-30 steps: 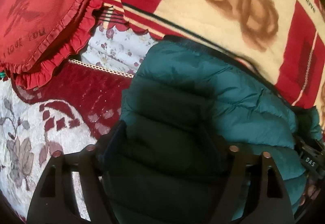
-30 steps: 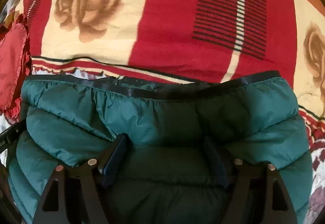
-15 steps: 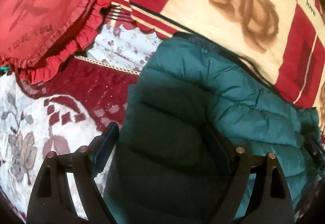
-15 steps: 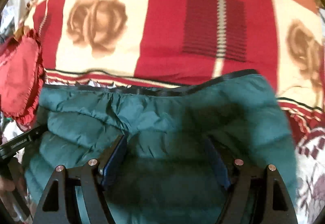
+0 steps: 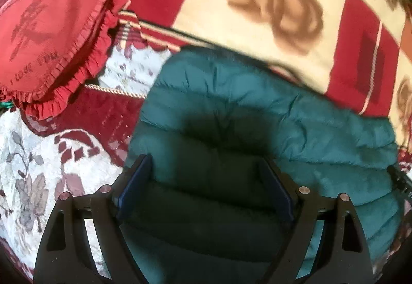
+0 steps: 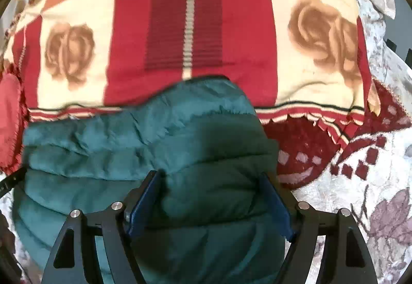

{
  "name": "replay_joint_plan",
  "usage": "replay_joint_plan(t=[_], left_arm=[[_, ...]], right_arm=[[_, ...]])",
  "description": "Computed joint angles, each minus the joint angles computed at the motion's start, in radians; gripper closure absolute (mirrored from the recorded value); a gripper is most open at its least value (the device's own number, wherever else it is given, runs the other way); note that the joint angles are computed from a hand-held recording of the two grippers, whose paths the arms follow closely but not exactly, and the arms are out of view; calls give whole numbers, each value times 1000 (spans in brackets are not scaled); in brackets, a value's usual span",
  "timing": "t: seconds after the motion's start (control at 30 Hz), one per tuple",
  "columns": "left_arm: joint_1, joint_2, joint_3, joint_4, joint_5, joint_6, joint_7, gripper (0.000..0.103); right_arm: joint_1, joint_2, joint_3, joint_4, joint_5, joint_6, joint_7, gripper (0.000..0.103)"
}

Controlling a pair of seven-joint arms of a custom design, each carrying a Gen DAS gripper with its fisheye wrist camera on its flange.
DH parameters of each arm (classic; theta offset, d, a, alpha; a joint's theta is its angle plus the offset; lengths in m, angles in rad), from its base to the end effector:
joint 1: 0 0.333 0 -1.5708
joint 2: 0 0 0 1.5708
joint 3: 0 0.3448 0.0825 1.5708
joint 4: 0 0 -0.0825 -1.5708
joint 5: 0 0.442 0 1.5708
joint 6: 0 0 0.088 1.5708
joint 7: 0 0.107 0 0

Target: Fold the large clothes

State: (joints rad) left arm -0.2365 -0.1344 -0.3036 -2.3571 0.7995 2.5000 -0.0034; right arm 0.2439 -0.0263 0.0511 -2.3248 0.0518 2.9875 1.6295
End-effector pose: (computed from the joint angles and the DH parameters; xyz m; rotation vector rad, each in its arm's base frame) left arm 0.4688 -0.2879 0.3992 -2.1823 1.3876 -0.5242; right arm 0.5696 0.1694 0.4207 -1.9408 1.6057 -0.4907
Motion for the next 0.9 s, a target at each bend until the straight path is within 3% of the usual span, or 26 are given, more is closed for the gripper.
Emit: replay_joint_plan(t=[0.1,0.23,0.37,0.4,0.47,0.53,0.67,0.73,0.83,0.9], left_arm=[[0,29,-5,15,57,-17,-14,16],[-10,51,11,27,46,-15,5,16],[-17,45,18,21,36,-12,12,16],[-18,34,18,12,29,-7,14,16],[-17,10,18,-5,10,6,14,16],[-14,-20,15,-29,-18,27,12,16],[-6,-97,-15,-91,-47,46,-11,16],[-3,-122,-35,-115,-56,43,-23,16],[6,-144,-64,-150,-51,50,-66,16],[8,-135,-75,-155,-47,49,-78,16]], right_arm=[[0,30,-3,8,50,15,-23,20],[-8,57,-2,28,55,-4,-1,13],[-21,4,8,-3,24,6,44,15],[-7,-24,-1,-26,71,29,5,15],[93,-99,-66,-72,332,39,-227,15],[134,-171,-90,-112,419,6,-324,15],[158,-280,-85,-205,392,-26,-386,15],[123,-290,-43,-243,320,-12,-345,15],[9,-247,48,-258,135,-21,-180,14],[21,-210,29,-247,122,-14,-172,13]])
